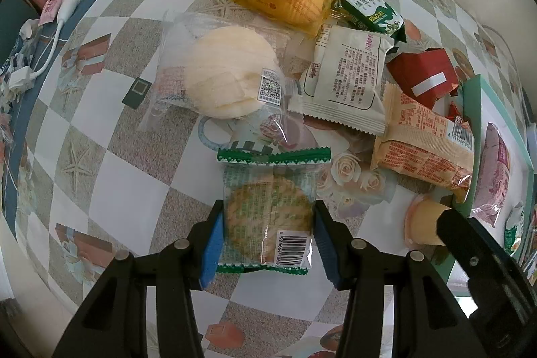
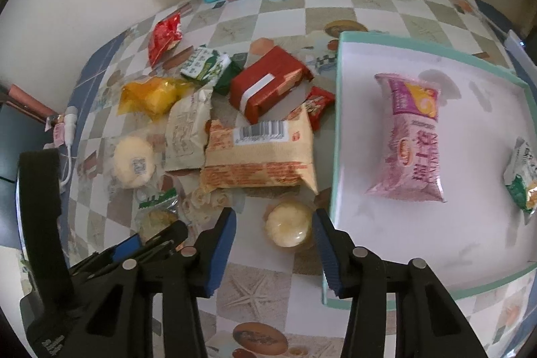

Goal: Organize snacks
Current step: 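Grasp the wrapped round biscuit with left tool while right tool grasps cream bun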

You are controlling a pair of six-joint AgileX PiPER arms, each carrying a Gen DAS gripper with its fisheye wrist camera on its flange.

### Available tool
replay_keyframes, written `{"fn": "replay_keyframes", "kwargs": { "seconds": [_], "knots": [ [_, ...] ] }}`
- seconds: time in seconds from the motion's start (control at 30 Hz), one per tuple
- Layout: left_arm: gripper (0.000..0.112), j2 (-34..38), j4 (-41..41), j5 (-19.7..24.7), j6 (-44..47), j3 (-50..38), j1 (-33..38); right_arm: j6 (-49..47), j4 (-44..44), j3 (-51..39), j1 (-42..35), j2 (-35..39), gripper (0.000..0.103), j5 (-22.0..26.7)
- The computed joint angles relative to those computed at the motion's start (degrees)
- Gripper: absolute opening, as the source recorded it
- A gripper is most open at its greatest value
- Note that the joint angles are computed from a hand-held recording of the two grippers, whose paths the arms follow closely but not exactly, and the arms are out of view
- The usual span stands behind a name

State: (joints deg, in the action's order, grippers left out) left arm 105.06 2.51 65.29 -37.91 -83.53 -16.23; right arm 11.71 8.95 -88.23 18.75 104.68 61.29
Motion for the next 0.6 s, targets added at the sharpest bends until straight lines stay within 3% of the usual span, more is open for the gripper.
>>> {"fn": "replay_keyframes", "kwargs": {
  "seconds": [0.1,0.37,0.6],
  "knots": [
    [0.052,0.5,-0.2,-0.2,0.5,-0.3,0.5,0.7,-1.2,0.1,0.3,0.7,0.050,0.1],
    [0.052,0.4,0.0,-1.7,1.2,1.2,0.9,-0.2,-1.8,0.8,0.9,2.0,0.035,-1.0],
    [0.052,0.9,2.0,-1.0,0.5,0.6,0.0,0.2,-5.8,1.1,3.4,2.3,0.035,-1.7]
  ]
}}
